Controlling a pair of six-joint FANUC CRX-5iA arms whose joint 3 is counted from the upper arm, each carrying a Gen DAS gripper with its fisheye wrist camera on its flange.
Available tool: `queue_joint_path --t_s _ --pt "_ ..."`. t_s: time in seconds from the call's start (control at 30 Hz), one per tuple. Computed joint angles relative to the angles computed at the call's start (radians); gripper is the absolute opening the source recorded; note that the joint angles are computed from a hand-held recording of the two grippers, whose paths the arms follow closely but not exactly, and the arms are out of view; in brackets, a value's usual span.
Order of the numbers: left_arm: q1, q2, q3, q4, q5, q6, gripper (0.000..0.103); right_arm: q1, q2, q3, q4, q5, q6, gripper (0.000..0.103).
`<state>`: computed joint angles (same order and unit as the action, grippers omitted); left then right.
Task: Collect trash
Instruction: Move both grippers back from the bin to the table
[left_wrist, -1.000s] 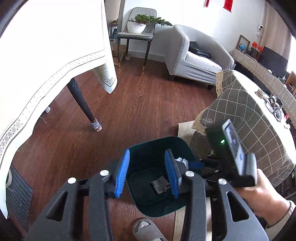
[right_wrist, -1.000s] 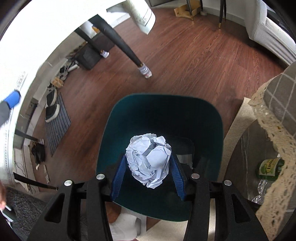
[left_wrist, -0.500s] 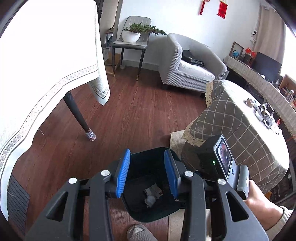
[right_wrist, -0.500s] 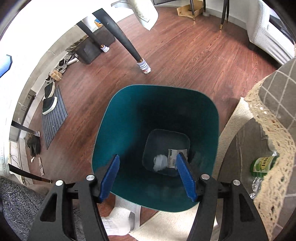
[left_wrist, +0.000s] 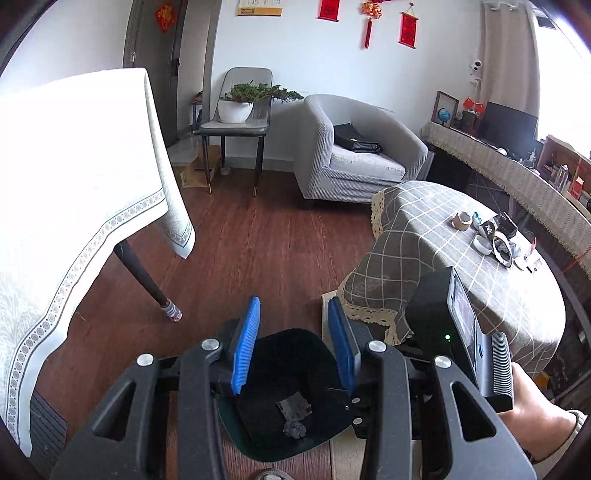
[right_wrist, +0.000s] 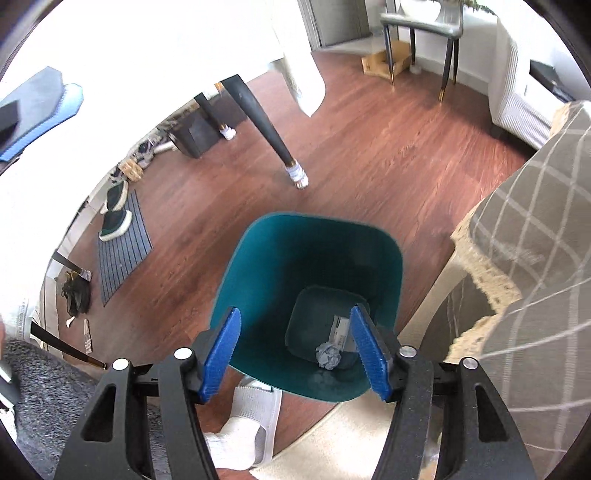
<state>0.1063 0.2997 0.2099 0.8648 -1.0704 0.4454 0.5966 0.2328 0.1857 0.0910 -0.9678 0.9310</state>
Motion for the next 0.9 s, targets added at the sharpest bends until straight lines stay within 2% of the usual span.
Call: queue_joint_path --t_s 0.27,0.5,0.9 --pt "-0.029 -0.040 -0.031 0.069 0.028 -0.014 0.045 0.023 -0.107 -0.082 0.123 0.049 -0.054 0.051" --pt "-0.074 -0.057 -0.038 0.110 0.051 -0.016 0.054 0.021 -0.219 -0.186 0.257 0.083 -0.134 0.050" --pt "-0.208 -0.063 -0.035 0.085 0.074 0.010 0.065 -0.042 -0.420 -0.387 0.435 0.103 -0.278 0.050"
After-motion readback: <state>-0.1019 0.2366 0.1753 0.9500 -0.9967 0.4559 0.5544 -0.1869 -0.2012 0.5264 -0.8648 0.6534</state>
